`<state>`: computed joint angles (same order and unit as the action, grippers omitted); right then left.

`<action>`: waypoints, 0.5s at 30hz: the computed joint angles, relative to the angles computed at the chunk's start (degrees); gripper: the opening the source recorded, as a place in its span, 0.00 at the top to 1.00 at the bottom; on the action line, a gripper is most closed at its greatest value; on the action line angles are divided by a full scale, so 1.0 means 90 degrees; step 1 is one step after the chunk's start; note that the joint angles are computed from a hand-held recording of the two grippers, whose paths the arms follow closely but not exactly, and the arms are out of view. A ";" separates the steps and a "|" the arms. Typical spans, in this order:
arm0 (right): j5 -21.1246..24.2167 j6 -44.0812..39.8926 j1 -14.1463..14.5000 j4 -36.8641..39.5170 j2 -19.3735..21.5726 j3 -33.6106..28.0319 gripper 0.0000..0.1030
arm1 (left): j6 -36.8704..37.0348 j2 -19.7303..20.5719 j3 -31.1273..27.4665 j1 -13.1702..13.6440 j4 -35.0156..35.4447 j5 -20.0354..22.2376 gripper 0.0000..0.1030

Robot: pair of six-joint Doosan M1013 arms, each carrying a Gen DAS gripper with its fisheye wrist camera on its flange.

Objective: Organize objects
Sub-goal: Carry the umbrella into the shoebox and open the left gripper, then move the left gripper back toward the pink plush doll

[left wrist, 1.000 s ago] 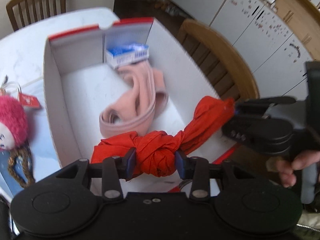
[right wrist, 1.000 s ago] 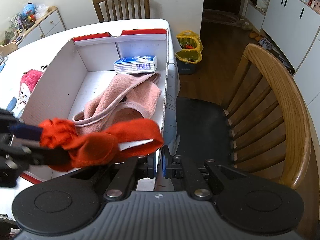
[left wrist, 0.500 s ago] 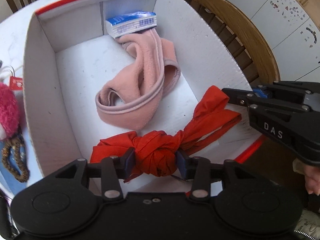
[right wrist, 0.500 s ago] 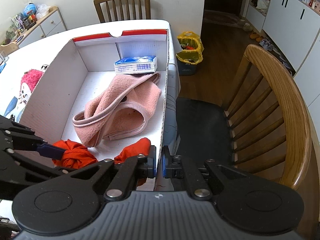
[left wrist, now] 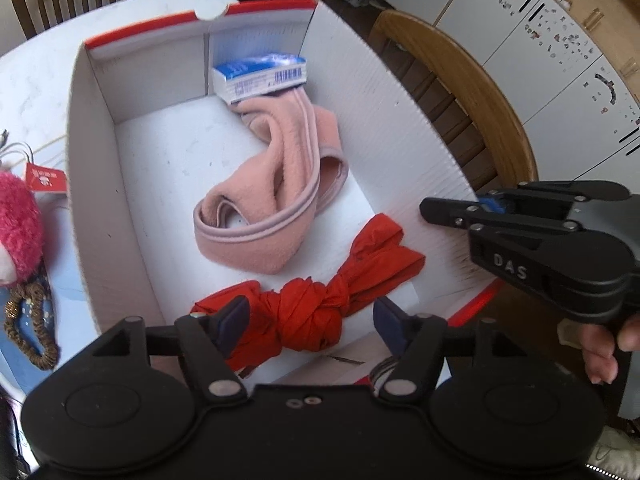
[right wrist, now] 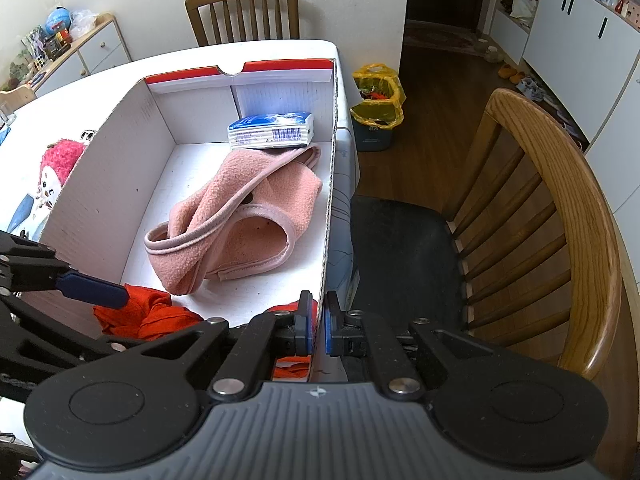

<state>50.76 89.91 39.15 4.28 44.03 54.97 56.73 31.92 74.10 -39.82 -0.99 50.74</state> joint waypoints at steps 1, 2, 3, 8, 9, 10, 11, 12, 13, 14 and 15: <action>0.0000 0.0004 0.0001 -0.0005 -0.0001 0.0001 0.95 | -0.0052 -0.0029 0.0026 -0.0012 0.0094 -0.0040 0.34; -0.0002 0.0009 0.0002 -0.0012 -0.0002 0.0002 0.95 | -0.0102 -0.0055 0.0051 -0.0017 0.0184 -0.0087 0.33; -0.0003 0.0011 0.0003 -0.0015 -0.0002 0.0003 0.95 | -0.0153 -0.0097 0.0102 -0.0026 0.0251 -0.0155 0.33; 0.0020 0.0046 0.0017 -0.0074 0.0004 -0.0011 0.95 | -0.0492 -0.0318 0.0336 -0.0062 0.0705 -0.0452 0.31; 0.0027 0.0052 0.0020 -0.0083 0.0006 -0.0016 0.95 | -0.0583 -0.0368 0.0385 -0.0072 0.0819 -0.0500 0.30; 0.0035 0.0060 0.0023 -0.0093 0.0007 -0.0020 0.95 | -0.0684 -0.0415 0.0436 -0.0080 0.0939 -0.0554 0.28; 0.0040 0.0065 0.0025 -0.0102 0.0007 -0.0021 0.95 | -0.0785 -0.0458 0.0487 -0.0084 0.1057 -0.0609 0.27; 0.0042 0.0061 0.0027 -0.0108 0.0005 -0.0018 0.95 | -0.0897 -0.0506 0.0535 -0.0090 0.1179 -0.0651 0.26; 0.0044 0.0063 0.0030 -0.0120 0.0003 -0.0016 0.95 | -0.1014 -0.0548 0.0580 -0.0097 0.1309 -0.0689 0.24; 0.0045 0.0068 0.0032 -0.0129 0.0003 -0.0014 0.95 | -0.1131 -0.0591 0.0632 -0.0100 0.1441 -0.0732 0.22; 0.0051 0.0071 0.0035 -0.0138 0.0005 -0.0017 0.95 | -0.1252 -0.0635 0.0685 -0.0104 0.1579 -0.0777 0.20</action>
<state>51.22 90.54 39.46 3.03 44.07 54.82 45.46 26.20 80.27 -40.75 13.22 43.75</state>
